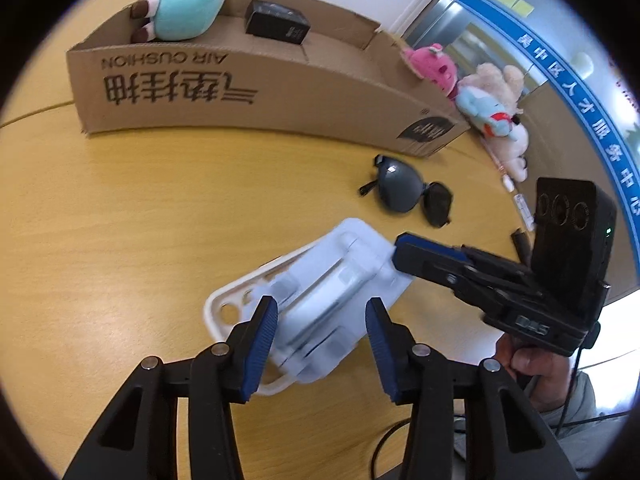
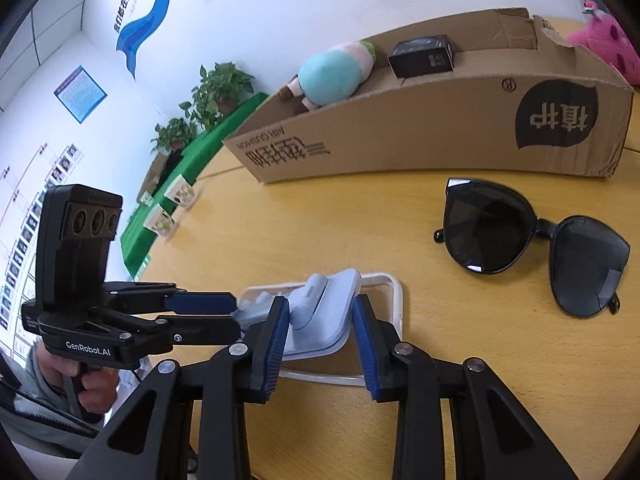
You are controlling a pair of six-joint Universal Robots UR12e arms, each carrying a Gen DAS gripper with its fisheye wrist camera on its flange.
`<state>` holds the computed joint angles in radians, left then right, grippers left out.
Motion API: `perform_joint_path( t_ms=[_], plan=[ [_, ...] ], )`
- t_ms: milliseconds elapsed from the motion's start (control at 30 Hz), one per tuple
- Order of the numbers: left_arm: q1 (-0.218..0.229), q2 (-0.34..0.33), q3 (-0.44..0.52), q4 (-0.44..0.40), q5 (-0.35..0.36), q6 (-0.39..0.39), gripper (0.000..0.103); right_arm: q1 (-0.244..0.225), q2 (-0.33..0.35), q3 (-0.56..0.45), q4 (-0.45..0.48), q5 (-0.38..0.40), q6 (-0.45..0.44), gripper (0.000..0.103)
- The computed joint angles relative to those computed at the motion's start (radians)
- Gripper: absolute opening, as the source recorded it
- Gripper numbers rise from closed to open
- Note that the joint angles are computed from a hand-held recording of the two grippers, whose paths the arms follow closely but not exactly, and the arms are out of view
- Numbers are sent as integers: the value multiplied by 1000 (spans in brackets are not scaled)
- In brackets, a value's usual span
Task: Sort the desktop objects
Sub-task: 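Close the right gripper on the phone stand while the left gripper clamps its other side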
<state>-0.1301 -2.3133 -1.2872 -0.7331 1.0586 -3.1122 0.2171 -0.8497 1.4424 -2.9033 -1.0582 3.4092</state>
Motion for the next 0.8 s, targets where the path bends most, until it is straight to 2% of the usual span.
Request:
perform_joint_path(
  t_ms=[33, 100, 167, 267, 300, 333, 367, 400, 433, 567, 633, 733, 800],
  plan=[
    [-2, -4, 7, -6, 0, 4, 44, -1, -2, 2, -10, -6, 6, 4],
    [-7, -7, 17, -29, 31, 5, 44, 0, -1, -7, 7, -10, -7, 4],
    [-6, -6, 18, -52, 47, 6, 44, 8, -5, -14, 57, -67, -44, 6],
    [1, 10, -9, -35, 51, 7, 44, 0, -4, -6, 54, -36, -45, 8],
    [2, 14, -13, -36, 53, 8, 44, 1, -8, -4, 65, -51, -71, 14],
    [1, 16, -17, -33, 59, 7, 44, 3, -9, -7, 77, -57, -95, 28],
    [-1, 19, -21, -31, 70, 7, 44, 5, -10, -10, 90, -51, -122, 38],
    [-4, 21, -23, -31, 88, 3, 44, 9, -8, -17, 100, -52, -144, 57],
    [-5, 25, -26, -29, 103, -4, 44, 13, -6, -22, 107, -53, -166, 66],
    [-5, 37, -38, -21, 135, -7, 44, 28, 0, -43, 143, -52, -277, 66],
    [-9, 31, -27, -61, 159, -3, 44, 30, 7, -55, 163, -36, -313, 66],
    [-12, 17, -11, -107, 155, -3, 44, 33, 20, -77, 208, -30, -377, 65],
    [-12, 16, -14, -85, 149, -3, 44, 36, 33, -98, 256, -37, -414, 64]
  ],
)
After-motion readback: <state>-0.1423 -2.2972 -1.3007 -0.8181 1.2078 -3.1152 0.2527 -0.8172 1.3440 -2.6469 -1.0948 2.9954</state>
